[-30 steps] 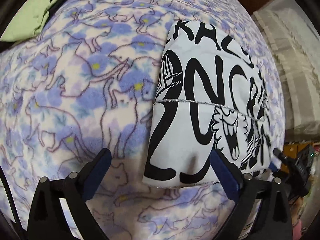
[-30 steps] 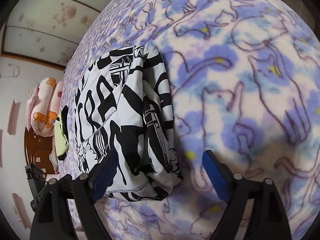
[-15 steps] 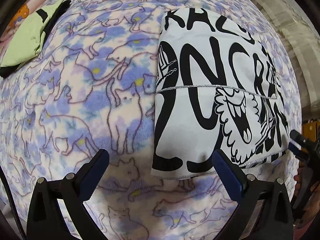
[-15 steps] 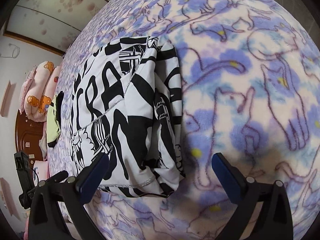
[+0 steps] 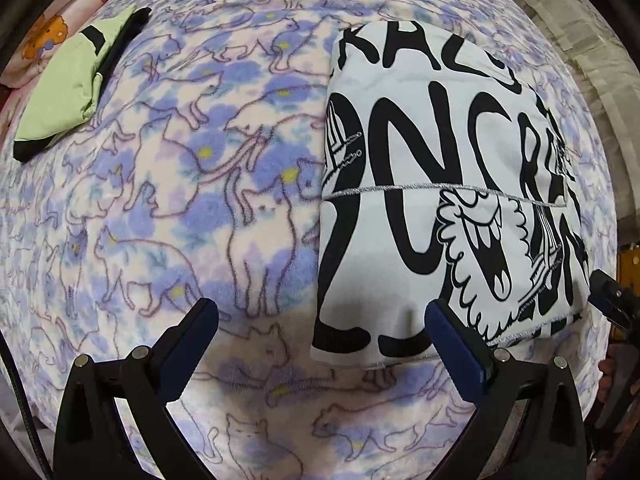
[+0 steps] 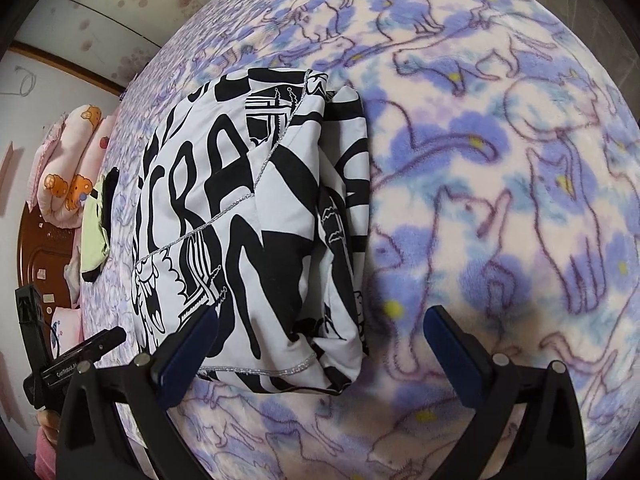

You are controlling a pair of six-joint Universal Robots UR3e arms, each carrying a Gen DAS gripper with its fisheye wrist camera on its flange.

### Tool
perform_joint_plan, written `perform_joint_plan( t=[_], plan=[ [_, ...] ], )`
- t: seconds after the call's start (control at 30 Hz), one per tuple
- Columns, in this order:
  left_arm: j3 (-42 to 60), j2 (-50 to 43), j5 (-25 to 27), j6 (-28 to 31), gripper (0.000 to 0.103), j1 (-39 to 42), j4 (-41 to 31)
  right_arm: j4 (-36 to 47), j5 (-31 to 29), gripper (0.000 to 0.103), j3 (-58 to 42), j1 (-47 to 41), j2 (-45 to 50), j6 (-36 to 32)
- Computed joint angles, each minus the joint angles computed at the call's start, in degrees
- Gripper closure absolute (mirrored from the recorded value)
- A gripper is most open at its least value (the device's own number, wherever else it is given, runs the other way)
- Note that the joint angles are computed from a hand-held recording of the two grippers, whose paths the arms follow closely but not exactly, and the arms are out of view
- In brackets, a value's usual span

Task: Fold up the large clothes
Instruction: 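Press the folded jacket flat with both open grippers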

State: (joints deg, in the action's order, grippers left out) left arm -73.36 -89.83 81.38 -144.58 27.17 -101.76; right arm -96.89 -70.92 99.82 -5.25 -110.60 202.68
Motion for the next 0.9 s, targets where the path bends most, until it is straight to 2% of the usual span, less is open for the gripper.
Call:
perform_joint_plan(
  t=[0.13, 0.2, 0.33, 0.57, 0.77, 0.9],
  plan=[
    [3.23, -1.23, 2.88, -3.12, 0.001, -3.14, -1.05, 2.29, -2.53, 0.0, -4.56, 2.95, 2.97, 3.5],
    [3.8, -0.92, 3.41, -3.42, 0.001, -4.78, -0.7, 3.15, -8.09, 0.0, -9.44, 8.01, 6.49, 7.99],
    [3.61, -0.32, 6.34, -7.92, 0.001, -10.32, 2.44, 4.57, -17.18, 0.0, -19.96, 18.11, 14.38, 14.11],
    [7.0, -0.27, 4.33, -13.47, 0.001, -13.86, 0.08, 9.4, -25.48, 0.0, -37.22, 28.16, 26.02, 17.12],
    [8.74, -0.38, 3.62, -14.03, 0.001, -13.57, -2.0, 11.92, -26.6, 0.0, -40.71, 28.43, 27.81, 16.56],
    [10.49, -1.64, 0.34, -12.72, 0.001, -10.98, -5.8, 12.78, -26.32, 0.0, -40.24, 27.69, 27.61, 14.38]
  ],
)
